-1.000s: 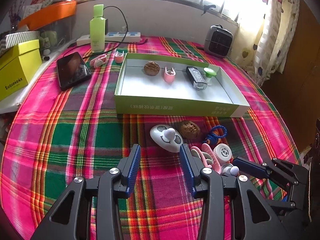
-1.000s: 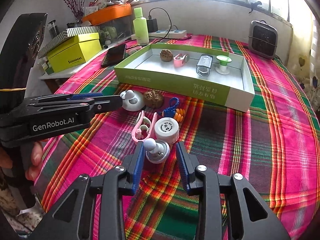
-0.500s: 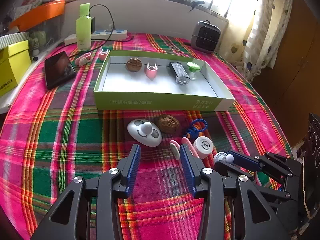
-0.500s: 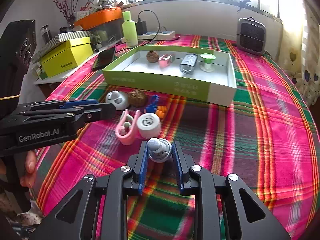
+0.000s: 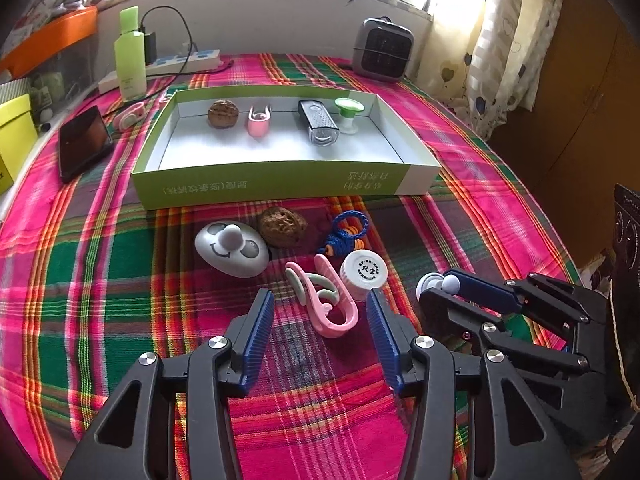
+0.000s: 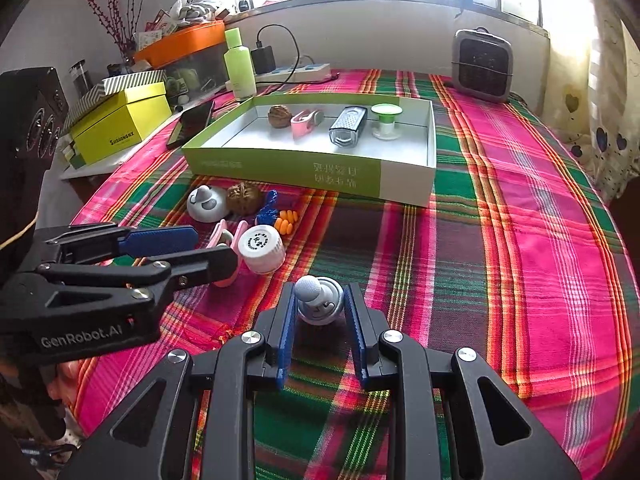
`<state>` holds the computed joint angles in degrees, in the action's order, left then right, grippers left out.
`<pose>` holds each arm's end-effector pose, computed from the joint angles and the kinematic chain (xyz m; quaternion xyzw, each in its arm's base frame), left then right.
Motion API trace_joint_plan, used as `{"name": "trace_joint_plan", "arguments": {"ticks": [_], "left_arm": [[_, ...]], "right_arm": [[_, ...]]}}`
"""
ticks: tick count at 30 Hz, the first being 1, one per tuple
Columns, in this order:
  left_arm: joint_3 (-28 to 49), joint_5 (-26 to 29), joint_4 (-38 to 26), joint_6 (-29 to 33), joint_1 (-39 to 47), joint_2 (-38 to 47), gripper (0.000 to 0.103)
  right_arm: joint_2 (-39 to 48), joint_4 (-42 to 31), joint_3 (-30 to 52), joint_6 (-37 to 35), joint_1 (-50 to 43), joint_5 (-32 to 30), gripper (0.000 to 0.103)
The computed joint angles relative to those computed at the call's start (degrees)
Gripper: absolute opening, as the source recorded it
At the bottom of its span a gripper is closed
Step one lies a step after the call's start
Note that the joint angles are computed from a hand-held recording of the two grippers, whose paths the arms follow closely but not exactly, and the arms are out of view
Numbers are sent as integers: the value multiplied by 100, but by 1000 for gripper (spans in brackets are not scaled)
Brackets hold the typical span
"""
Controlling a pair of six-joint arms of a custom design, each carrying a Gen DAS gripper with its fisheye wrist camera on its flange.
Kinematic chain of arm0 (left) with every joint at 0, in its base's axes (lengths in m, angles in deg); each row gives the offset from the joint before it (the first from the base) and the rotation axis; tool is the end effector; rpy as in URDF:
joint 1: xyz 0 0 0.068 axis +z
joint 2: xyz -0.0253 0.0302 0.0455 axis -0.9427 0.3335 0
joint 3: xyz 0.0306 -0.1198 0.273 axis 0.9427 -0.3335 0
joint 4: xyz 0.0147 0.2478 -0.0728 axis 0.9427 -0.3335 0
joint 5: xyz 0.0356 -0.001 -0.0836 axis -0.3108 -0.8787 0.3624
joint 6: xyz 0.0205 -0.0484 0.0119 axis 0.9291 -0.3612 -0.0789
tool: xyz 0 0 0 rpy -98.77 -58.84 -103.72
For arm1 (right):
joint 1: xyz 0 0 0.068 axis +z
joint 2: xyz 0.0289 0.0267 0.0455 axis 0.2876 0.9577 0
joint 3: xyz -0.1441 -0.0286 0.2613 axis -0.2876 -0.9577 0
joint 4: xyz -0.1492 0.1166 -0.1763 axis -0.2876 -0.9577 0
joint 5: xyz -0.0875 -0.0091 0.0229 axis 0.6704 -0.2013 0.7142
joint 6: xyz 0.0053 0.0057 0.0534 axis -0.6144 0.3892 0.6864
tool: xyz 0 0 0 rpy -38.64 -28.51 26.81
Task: Organize objects
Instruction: 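Close left gripper on the pink hook clip while right gripper holds the white knob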
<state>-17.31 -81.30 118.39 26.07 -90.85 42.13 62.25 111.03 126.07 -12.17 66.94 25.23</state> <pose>0.2359 -0.0900 0.0559 0.0816 0.9424 -0.1198 0.3016 0.2252 0.2570 0.0312 -0.1550 0.9195 0.1220 0.3401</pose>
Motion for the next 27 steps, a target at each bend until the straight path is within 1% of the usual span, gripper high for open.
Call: {"name": "trace_joint_plan", "arguments": {"ticks": [4, 17, 22, 27], "left_arm": [[116, -106, -152, -14, -52, 113, 47], [18, -192, -19, 139, 174, 126, 47], [158, -419, -10, 191, 65, 238, 47], [301, -394, -75, 173, 86, 291, 47]], "right_arm": [[-5, 9, -4, -18, -24, -53, 25], [-1, 58, -30, -7, -39, -112, 25], [3, 99, -55, 13, -57, -138, 25], [6, 77, -32, 14, -80, -159, 25]]}}
